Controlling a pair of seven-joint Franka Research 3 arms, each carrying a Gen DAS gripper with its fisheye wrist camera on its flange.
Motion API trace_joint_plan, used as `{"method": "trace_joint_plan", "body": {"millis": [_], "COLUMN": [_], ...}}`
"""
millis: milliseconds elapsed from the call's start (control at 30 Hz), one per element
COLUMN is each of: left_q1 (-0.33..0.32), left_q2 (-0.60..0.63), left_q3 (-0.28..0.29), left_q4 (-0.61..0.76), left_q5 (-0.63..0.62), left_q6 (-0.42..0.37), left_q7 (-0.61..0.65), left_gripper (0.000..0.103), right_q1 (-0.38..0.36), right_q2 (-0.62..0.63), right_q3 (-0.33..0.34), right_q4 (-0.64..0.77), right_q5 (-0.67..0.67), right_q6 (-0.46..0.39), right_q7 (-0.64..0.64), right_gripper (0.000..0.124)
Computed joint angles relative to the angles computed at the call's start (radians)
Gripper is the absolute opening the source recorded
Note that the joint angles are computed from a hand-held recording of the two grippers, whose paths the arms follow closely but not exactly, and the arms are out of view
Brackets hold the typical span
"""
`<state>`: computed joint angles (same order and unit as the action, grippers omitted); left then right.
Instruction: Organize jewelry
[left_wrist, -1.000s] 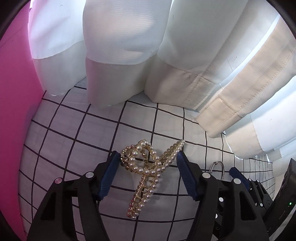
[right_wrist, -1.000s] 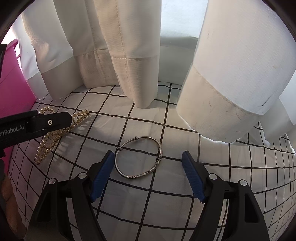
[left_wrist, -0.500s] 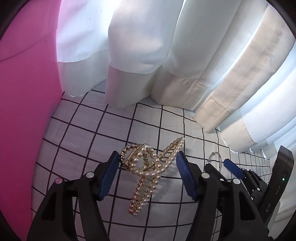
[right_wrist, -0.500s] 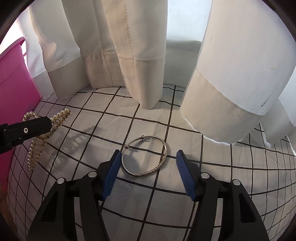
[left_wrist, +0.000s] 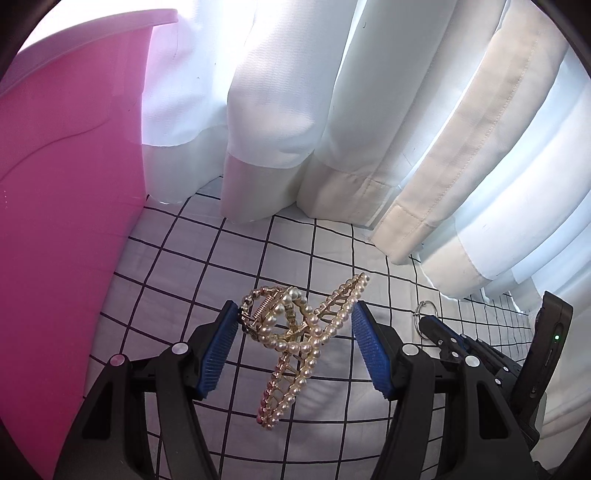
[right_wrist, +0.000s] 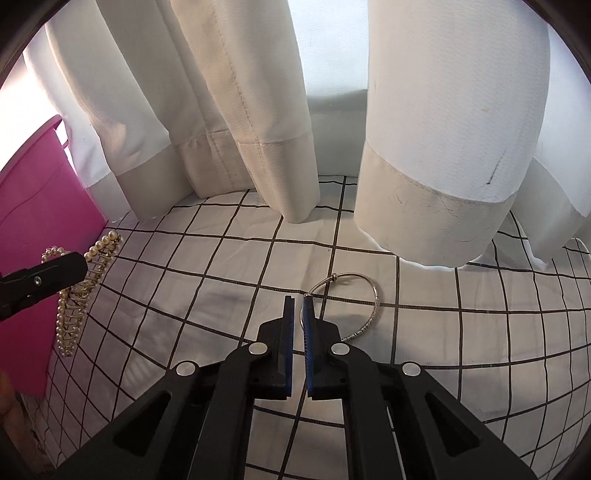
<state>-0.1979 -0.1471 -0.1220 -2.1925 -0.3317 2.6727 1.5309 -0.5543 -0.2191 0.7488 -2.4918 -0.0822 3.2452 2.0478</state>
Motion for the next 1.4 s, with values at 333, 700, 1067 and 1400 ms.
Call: {"method": "trace_joint_plan", "body": {"millis": [333, 700, 1067, 1400], "left_q1": [-0.014, -0.026, -0.004, -0.026], "left_q2": [-0.033, -0.029, 0.002, -0.047], "left_q3": [0.005, 0.014, -0.002, 0.019], "left_q4": [-0.034, -0.022, -0.003, -0.061], "left_q5": [0.006, 0.007, 0.038, -0.094], "left_q6": [0.011, -0.017, -0.043, -0.012], "left_q7": [0.005, 0.02, 0.006, 0.052], "left_gripper": [0.061, 0.021, 0.035, 0.093], "right_q1": [0.01, -0.378, -0.314, -0.263], "right_q2": [-0.038, -0.048, -0.071, -0.04], "right_q3": [-0.024, 0.319, 0.232, 0.176], "right_q4": [-0.029, 0.101, 0.062, 0.083], "right_q5": [0.078, -0.232, -0.372, -0.495], "right_q6": [-0.042, -0.225, -0.183, -0.214], "right_q7": [-0.032, 0.303, 0.396, 0.491], "right_gripper": [0.072, 0.076, 0.055, 0.055]}}
